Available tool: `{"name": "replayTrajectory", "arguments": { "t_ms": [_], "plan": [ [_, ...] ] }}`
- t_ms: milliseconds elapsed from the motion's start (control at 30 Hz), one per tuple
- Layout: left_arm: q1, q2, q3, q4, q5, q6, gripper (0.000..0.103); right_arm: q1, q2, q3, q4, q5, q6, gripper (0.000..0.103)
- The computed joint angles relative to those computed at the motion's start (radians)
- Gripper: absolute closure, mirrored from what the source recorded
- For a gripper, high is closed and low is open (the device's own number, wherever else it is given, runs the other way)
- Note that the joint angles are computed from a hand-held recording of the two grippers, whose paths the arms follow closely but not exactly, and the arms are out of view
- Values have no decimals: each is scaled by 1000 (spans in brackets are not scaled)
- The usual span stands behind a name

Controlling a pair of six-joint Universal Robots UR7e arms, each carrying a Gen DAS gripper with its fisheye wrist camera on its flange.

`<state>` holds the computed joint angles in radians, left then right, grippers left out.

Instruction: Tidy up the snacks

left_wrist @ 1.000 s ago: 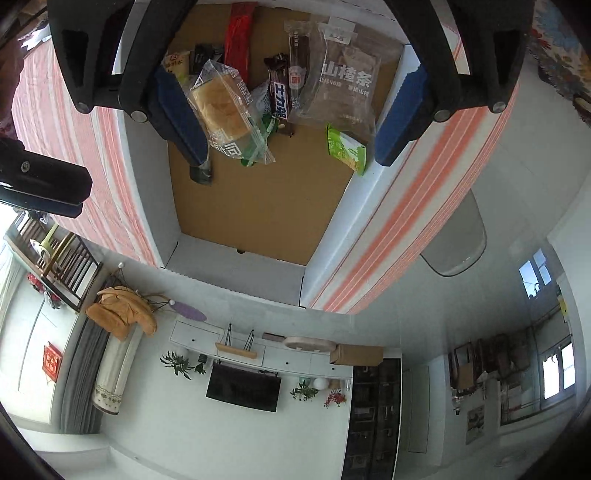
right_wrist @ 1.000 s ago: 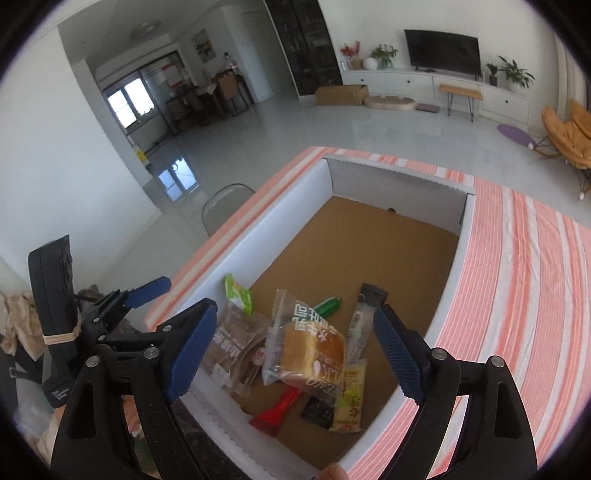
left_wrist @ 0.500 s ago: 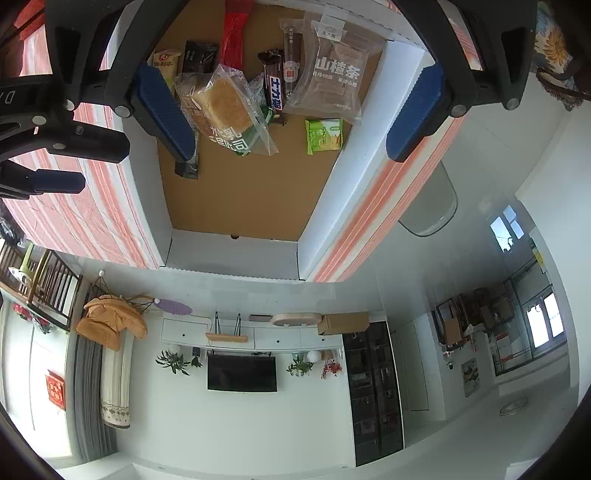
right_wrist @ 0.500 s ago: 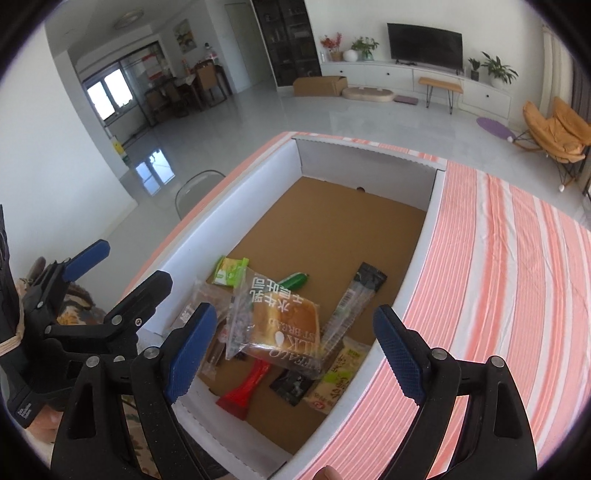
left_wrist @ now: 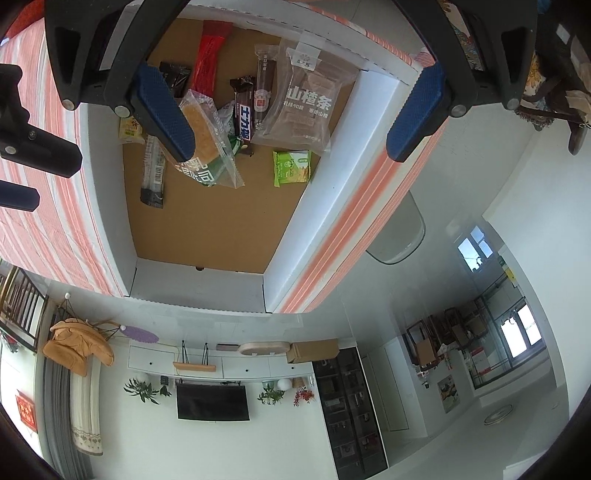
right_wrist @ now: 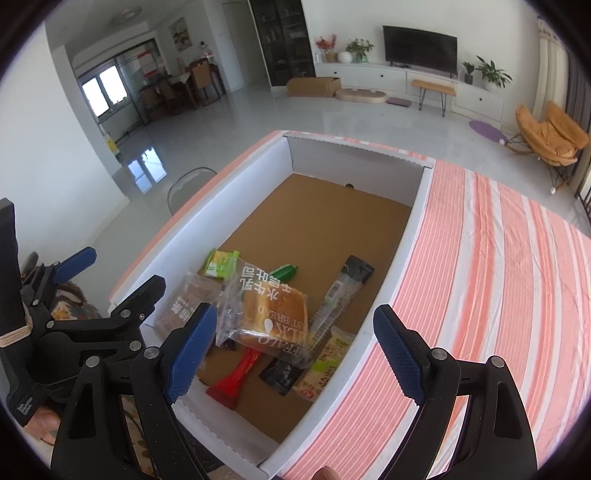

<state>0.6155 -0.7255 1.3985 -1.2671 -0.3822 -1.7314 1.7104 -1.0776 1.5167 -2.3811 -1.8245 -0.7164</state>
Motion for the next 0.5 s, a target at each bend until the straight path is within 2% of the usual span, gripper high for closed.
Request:
{"name": "replayTrajectory", "arguments": {
  "t_ms": [333, 500],
  "plan": [
    [-1, -29, 34, -16, 2, -27, 1, 2, 13, 8, -4, -17, -1, 14],
    [-12, -39, 45, 19, 10, -92, 1, 6, 17, 8, -3, -17, -6, 14]
  ]
}}
